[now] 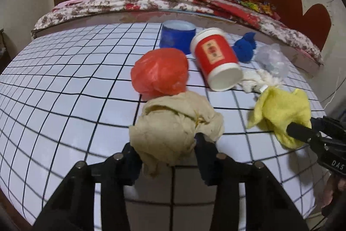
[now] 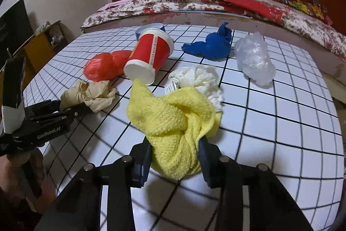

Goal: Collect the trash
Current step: 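Grasp the beige crumpled cloth with the left gripper while the right gripper grasps the yellow cloth, then lift the beige and yellow cloths with both grippers toward the bin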

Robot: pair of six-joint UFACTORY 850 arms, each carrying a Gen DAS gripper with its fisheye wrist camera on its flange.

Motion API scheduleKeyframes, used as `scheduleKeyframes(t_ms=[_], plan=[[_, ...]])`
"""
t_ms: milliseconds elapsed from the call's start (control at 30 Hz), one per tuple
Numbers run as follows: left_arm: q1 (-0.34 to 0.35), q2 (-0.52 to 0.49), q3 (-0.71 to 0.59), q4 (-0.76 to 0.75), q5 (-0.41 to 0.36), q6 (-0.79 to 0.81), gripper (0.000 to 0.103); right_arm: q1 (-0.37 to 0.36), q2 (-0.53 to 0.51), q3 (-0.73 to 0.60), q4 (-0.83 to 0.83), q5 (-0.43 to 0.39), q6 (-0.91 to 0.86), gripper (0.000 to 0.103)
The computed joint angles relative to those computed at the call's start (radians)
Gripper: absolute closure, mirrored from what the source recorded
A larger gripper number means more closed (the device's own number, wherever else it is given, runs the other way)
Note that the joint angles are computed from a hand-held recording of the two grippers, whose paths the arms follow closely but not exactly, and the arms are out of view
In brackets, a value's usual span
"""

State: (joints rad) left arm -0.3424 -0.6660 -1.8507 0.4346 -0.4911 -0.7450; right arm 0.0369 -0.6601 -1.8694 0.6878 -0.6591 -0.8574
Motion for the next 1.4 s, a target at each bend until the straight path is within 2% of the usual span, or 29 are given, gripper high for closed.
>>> scheduleKeyframes(t_ms=[233, 533, 733, 900, 1200, 1400], plan=[[-0.047, 0.077, 0.087, 0.109, 0.067, -0.132, 0.061, -0.055, 0.128, 0.167, 0.151, 0.051, -0.157, 0.063], [-0.122, 0.099, 0.099, 0.172, 0.085, -0.22, 0.061, -0.151, 0.207, 0.256, 0.234, 0.026, -0.246, 0.063], [-0.183, 0.109, 0.116, 0.258, 0.093, -0.282, 0.061, -0.225, 0.306, 0.391, 0.431, 0.03, -0.533, 0.063], [-0.221, 0.094, 0.09, 0.228, 0.108, -0.247, 0.061, -0.271, 0.378, 0.49, 0.503, 0.054, -0.696, 0.063], [-0.299, 0.059, 0.045, 0.192, 0.121, -0.209, 0.061, -0.394, 0.441, 0.555, 0.45, 0.053, -0.657, 0.063], [-0.347, 0.012, -0.018, 0.109, 0.108, -0.112, 0.061, -0.482, 0.464, 0.59, 0.498, 0.056, -0.675, 0.063]])
